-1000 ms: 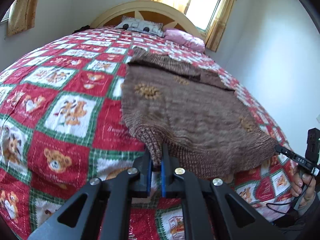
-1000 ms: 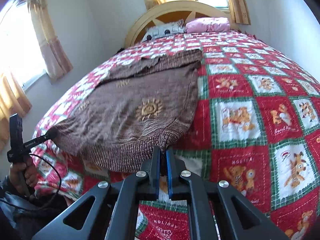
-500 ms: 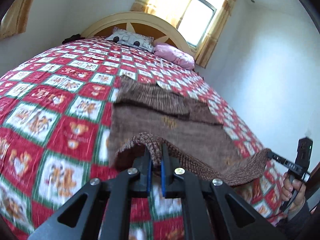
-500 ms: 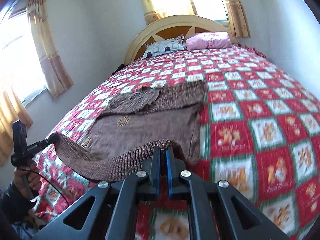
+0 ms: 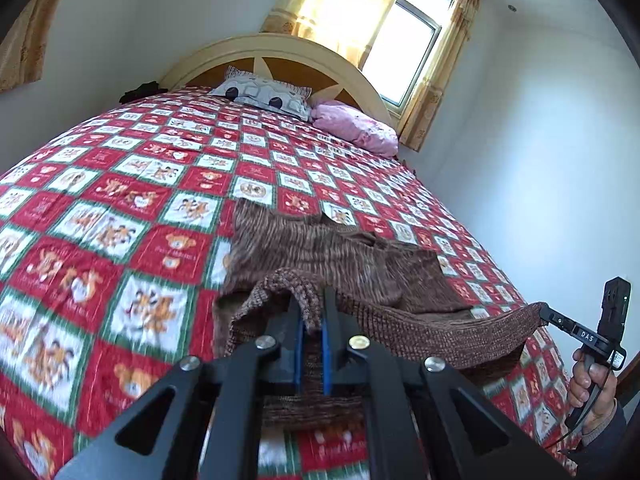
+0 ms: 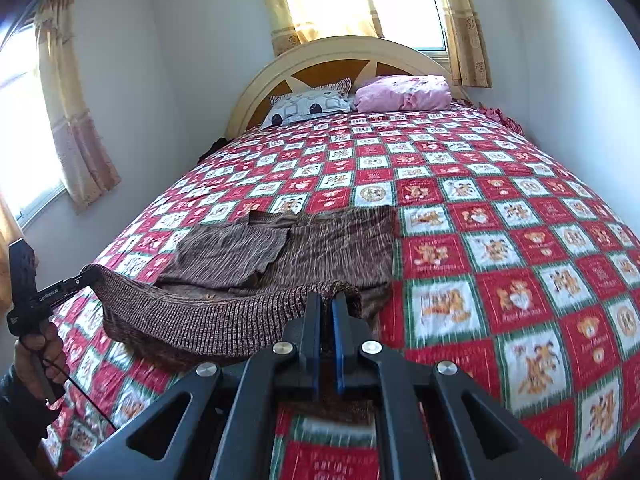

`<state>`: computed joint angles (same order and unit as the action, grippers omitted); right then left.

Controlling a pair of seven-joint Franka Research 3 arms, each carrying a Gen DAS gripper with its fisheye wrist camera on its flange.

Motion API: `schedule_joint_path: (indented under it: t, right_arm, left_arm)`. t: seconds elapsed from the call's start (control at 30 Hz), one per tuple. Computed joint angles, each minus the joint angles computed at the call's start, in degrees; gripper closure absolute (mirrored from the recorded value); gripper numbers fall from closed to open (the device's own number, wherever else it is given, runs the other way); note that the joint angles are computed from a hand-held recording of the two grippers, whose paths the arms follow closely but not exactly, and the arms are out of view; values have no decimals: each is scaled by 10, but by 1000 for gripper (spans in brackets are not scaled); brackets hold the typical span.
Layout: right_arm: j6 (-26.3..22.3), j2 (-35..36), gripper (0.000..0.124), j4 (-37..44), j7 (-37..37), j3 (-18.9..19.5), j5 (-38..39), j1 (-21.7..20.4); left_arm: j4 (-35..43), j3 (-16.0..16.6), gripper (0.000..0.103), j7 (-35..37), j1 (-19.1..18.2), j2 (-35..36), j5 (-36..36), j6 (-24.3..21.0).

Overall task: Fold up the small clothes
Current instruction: 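Lift the hem with both tools and fold it toward the collar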

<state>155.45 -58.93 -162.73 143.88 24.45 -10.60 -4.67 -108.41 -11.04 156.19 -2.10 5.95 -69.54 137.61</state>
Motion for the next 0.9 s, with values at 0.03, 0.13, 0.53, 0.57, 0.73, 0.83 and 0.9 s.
schedule_joint_path:
  t: [0.03, 0.13, 0.53, 0.57, 0.73, 0.83, 0.9]
  right_arm:
    - [8, 12, 120, 5, -4, -3, -3, -7]
    - [31, 54, 120, 27, -16, -8, -13, -36]
    - [91, 235, 120, 126, -38, -11, -65, -147]
    - [93, 247, 120, 133, -37, -12, -71, -151]
    - [99, 332, 120, 172, -23, -25, -109, -165]
    - [94, 376, 120, 194, -8, -38, -140, -167]
    - [89, 401, 120, 210, -4, -53, -154, -158]
  left_arm:
    - [12, -1, 96, -5, -2, 9, 3, 4]
    - [53, -9, 96, -29, -4, 42, 19, 14]
    - [230, -67, 96, -168, -10, 194, 179, 57]
    - [246, -69, 96, -182, -12, 208, 197, 56]
    - [338, -71, 96, -261, -30, 286, 295, 35]
    - [379, -75, 96, -292, -38, 322, 343, 31]
    - [408, -80, 96, -309, -42, 343, 371, 26]
